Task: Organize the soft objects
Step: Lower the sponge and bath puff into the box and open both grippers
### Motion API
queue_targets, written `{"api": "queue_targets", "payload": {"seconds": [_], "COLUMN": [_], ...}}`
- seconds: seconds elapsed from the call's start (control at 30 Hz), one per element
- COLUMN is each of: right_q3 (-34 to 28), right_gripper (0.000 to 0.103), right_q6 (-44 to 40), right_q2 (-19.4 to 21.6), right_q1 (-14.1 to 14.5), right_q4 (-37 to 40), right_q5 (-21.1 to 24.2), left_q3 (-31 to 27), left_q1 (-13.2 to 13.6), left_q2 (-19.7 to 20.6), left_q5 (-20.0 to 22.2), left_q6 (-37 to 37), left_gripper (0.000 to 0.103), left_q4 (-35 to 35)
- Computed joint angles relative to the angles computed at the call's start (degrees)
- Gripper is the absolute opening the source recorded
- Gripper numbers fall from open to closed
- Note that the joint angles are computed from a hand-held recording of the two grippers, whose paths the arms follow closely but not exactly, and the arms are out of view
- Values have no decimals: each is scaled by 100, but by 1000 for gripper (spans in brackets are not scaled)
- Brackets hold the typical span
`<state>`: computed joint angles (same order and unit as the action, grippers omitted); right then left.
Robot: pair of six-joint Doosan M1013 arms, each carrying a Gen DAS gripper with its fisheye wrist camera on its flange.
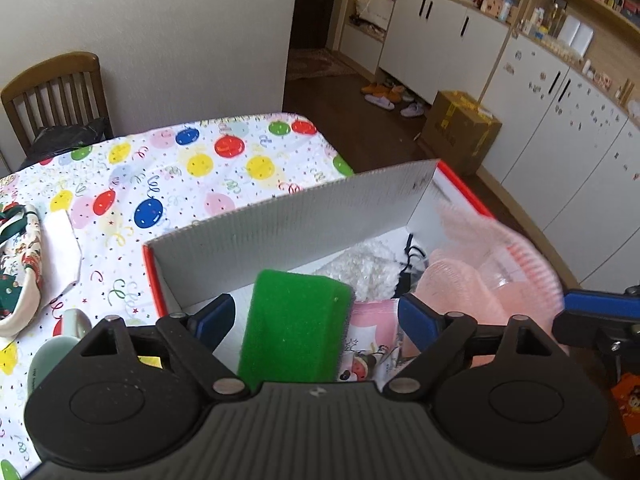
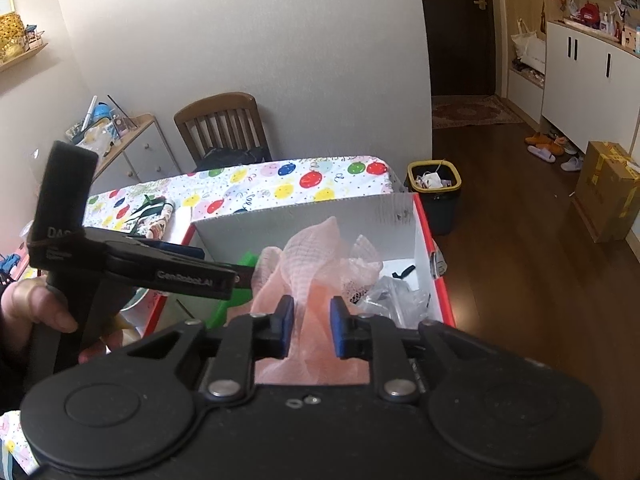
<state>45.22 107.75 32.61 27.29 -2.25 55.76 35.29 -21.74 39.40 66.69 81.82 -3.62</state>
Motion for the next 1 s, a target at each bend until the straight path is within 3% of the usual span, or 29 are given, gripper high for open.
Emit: {"api": "queue_targets", "payload": {"seconds": [0.4,0.53,0.83,1.0], "right_q3": [169,103,-563,-1127], "right_gripper": [31,47,78,87], "right_q6": [-364,-653,-1285,-1566], "right_q2": [-207,-200,103,377], "right_q1": [61,106,236,308], "right_q4": [120,257,548,608], "right_q5": [-320,-326,107,432], "left_q3": [1068,1491,2186,2418], "left_q1": [111,174,372,561], "left_q2": [-820,-1137,-1655,-1801], "left_q5": [-891,-1199,-1656,-1814], "left_q6": [-111,-273,-899,-1003], "left_gripper": [91,98,98,103], "left_q4": [36,139,616,591]}}
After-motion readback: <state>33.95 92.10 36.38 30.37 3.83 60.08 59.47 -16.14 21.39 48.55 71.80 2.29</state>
